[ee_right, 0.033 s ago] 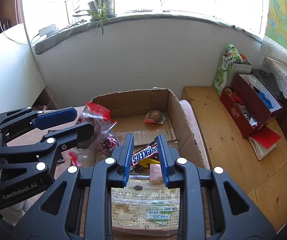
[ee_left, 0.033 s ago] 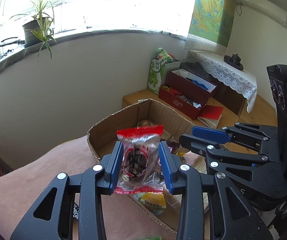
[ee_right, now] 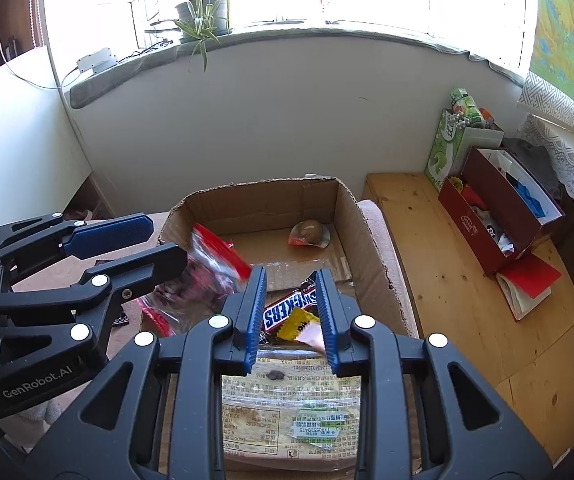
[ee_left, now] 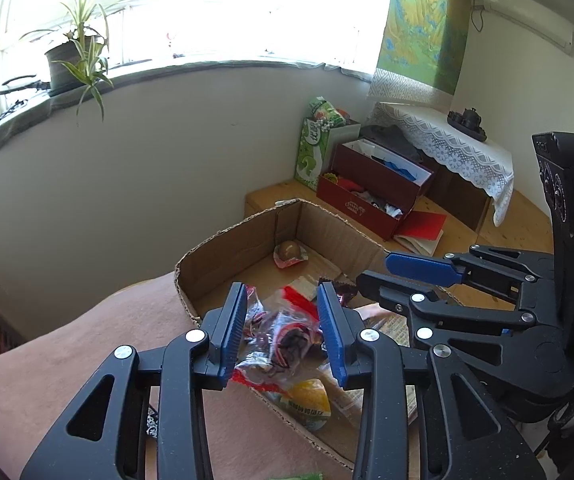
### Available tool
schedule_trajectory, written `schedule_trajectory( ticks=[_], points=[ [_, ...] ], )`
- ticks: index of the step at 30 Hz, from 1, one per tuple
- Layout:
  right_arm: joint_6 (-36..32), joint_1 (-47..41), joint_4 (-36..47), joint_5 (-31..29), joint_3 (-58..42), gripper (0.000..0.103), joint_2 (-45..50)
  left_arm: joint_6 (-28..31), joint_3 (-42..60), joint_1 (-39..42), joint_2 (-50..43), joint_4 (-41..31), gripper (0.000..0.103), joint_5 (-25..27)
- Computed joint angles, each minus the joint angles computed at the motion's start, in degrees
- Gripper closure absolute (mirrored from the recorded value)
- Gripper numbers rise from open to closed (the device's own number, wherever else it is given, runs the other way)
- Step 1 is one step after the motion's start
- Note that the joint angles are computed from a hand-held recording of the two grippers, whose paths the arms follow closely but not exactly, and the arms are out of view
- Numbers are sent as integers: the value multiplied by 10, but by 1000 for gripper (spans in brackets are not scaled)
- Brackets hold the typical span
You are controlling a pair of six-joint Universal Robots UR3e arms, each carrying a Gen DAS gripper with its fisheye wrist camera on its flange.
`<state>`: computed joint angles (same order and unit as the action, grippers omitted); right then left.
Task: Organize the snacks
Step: 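Open both grippers to drop the bag and yellow candy into the box, then move both grippers back to the table toward the green candies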
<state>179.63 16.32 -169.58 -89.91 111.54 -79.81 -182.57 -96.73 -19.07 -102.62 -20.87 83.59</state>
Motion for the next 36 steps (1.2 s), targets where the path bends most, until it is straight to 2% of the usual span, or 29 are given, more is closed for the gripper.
schedule_trajectory(
  ticks=[2,3,8,19,27,36],
  points=[
    [1,2,-6,-7,4,57,-3,2,-3,-1,4,2,67,1],
    [2,3,-8,-11,7,54,-5,2,-5,0,6,3,65,2],
    [7,7,-6,-20,15,50,-18,3,-20,1,23,9,64,6],
    [25,35,0,-34,34,50,-53,13,-106,45,119,18,64,-3],
    [59,85,-19,-26,47,50,-55,33,-206,150,231,3,64,-45],
    [95,176,-44,-34,20,49,12,67,-290,274,305,-19,64,-108]
  ],
)
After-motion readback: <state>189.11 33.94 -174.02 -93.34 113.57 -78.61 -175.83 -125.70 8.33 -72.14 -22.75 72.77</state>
